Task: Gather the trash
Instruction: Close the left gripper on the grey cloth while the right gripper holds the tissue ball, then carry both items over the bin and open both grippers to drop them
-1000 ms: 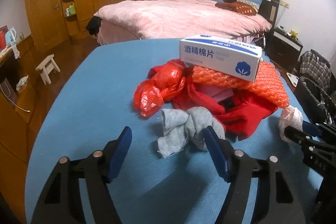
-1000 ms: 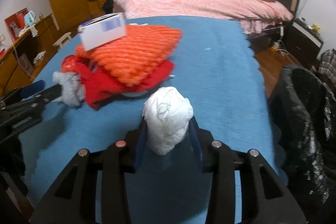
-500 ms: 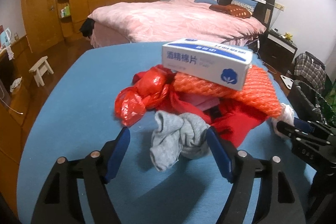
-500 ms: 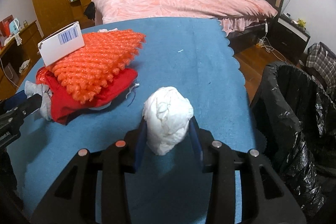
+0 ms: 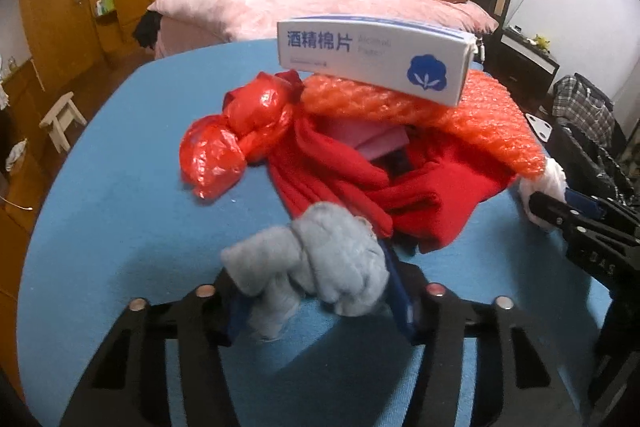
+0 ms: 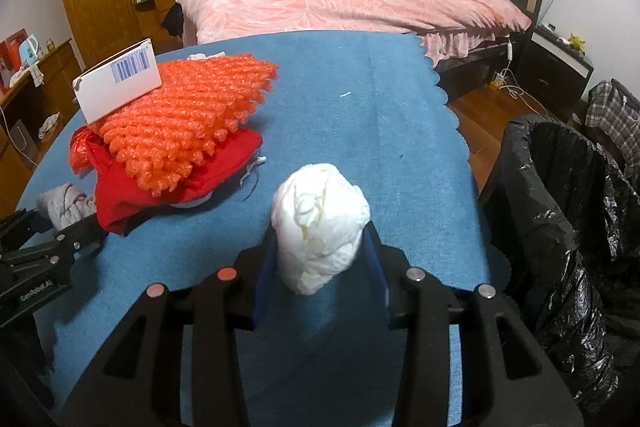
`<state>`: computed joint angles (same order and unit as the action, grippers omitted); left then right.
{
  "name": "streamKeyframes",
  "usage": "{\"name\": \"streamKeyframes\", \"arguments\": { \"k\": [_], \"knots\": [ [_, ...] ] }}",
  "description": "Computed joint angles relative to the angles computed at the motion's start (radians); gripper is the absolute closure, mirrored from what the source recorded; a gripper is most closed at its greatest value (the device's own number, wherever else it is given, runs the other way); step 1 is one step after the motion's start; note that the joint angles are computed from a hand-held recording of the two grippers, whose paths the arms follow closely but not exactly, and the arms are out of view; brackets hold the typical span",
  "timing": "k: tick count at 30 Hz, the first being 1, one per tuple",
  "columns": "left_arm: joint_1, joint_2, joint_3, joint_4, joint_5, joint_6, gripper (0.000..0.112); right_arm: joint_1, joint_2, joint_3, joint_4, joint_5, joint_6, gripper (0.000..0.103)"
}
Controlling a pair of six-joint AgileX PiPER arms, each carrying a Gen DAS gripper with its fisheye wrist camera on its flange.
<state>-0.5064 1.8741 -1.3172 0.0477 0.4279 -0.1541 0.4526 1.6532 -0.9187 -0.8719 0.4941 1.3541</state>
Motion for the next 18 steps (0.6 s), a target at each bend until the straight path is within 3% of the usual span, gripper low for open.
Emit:
{"name": "streamKeyframes", "arguments": {
  "k": [4, 14, 18],
  "knots": [
    [0.008, -0.022, 0.021, -0.045, -0.01, 0.04, 0.069, -0.002, -0.013, 0.01, 0.004, -0.009, -0.003, 0.063],
    [-0.004, -0.168, 0.089, 0.096, -0.001, -0.105, 0.069, -0.044, -0.157, 0.09, 0.0, -0.037, -0.018, 0.064],
    [-0.073, -0.206, 0.053, 0.166, 0.014, -0.167, 0.069, -0.056, -0.248, 0.111, 0.004, -0.017, -0.069, 0.064]
  ]
}}
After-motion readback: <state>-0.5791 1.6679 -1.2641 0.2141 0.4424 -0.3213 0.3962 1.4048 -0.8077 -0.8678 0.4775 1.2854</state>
